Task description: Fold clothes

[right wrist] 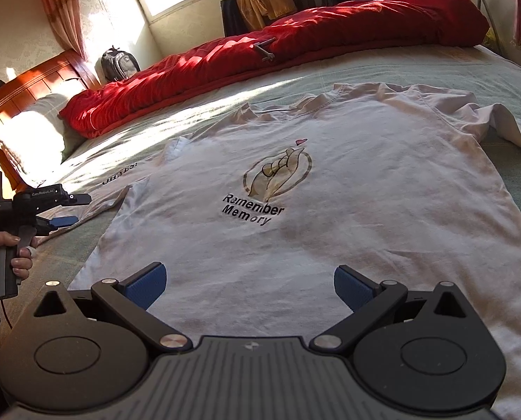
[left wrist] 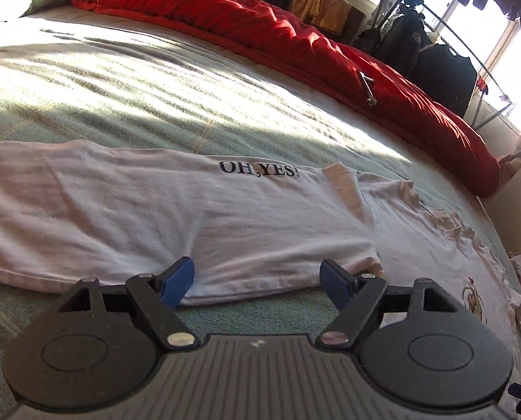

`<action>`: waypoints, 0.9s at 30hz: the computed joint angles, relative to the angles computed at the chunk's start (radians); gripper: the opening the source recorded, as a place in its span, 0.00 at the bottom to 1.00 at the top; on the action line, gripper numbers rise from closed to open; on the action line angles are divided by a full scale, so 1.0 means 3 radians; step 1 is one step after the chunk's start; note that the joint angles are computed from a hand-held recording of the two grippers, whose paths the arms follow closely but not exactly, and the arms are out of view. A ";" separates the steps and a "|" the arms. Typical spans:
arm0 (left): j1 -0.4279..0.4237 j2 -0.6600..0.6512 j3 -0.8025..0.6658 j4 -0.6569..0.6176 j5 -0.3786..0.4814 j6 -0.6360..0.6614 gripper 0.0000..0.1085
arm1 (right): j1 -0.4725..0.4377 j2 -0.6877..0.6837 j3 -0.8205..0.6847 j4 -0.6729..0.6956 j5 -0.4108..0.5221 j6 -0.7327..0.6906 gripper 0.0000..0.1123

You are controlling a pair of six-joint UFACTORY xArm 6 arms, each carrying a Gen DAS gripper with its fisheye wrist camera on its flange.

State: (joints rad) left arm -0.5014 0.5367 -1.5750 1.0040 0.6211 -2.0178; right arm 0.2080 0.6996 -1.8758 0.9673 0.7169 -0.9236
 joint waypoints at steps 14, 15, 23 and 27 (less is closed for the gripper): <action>0.0073 0.0267 -0.0450 -0.0185 0.1361 0.0890 0.75 | 0.0078 0.0011 -0.0005 -0.0192 -0.0095 0.0045 0.92; 0.0103 0.0260 -0.0436 -0.0202 0.1351 0.0882 0.75 | 0.0079 0.0011 -0.0005 -0.0204 -0.0097 0.0064 0.92; -0.0056 0.0094 -0.0493 -0.0262 0.1297 0.0735 0.73 | 0.0055 -0.0236 0.0282 -0.0013 -0.0080 -0.0162 0.92; -0.0340 0.0359 -0.1041 -0.0428 0.1155 0.1333 0.74 | 0.0012 -0.0434 0.0489 0.0122 -0.0093 -0.0261 0.92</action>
State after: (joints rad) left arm -0.6036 0.6444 -1.8874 0.8757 0.9675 -1.6179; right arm 0.2117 0.5694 -1.7292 1.0040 0.6890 -1.0019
